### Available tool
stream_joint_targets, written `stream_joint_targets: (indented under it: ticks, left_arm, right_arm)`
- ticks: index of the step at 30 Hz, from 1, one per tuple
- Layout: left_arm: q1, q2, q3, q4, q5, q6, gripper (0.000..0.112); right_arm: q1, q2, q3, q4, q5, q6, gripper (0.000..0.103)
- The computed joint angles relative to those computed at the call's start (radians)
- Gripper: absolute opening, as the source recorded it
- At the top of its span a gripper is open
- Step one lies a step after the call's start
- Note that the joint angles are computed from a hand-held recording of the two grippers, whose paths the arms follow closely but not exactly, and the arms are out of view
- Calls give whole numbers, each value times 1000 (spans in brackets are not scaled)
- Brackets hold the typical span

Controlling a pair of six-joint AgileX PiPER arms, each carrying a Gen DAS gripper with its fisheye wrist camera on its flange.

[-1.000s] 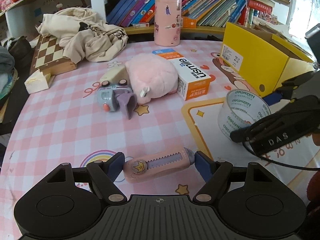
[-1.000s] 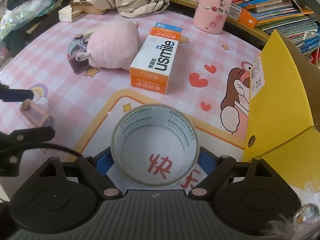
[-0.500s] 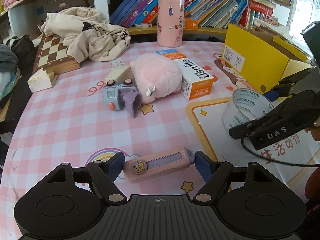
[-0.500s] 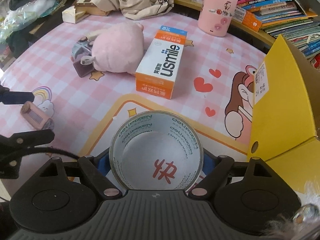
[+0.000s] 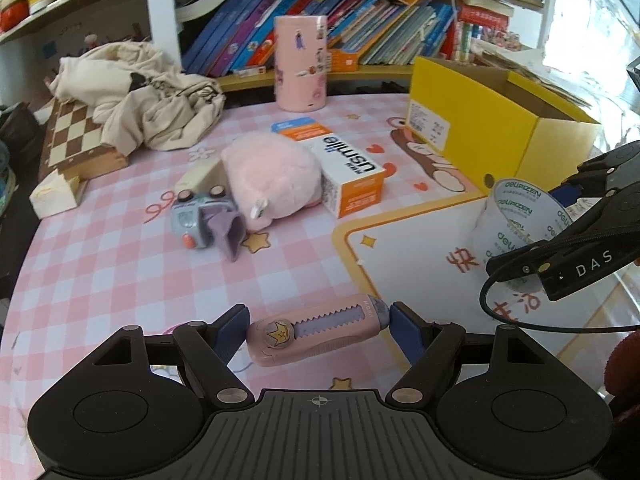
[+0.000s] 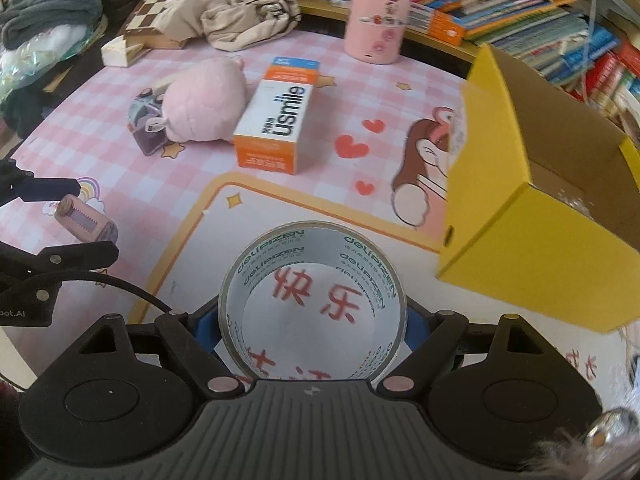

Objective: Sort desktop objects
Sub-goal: 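Lift the tape roll with the right tool while the left tool lifts the pink stapler, then carry the tape roll and pink stapler with both tools over the yellow box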

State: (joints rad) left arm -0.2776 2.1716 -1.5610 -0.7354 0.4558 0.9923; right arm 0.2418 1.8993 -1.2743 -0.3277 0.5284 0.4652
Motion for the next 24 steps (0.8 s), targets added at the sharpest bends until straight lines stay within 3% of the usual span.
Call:
stream_joint_targets:
  ticks: [13, 24]
  left_arm:
    - [-50, 39, -61, -59, 85, 103, 77]
    - [-132, 64, -112, -8, 84, 30, 77]
  right_arm:
    - [-22, -135, 188, -152, 1, 264, 84]
    - [-119, -229, 320, -160, -48, 272, 84]
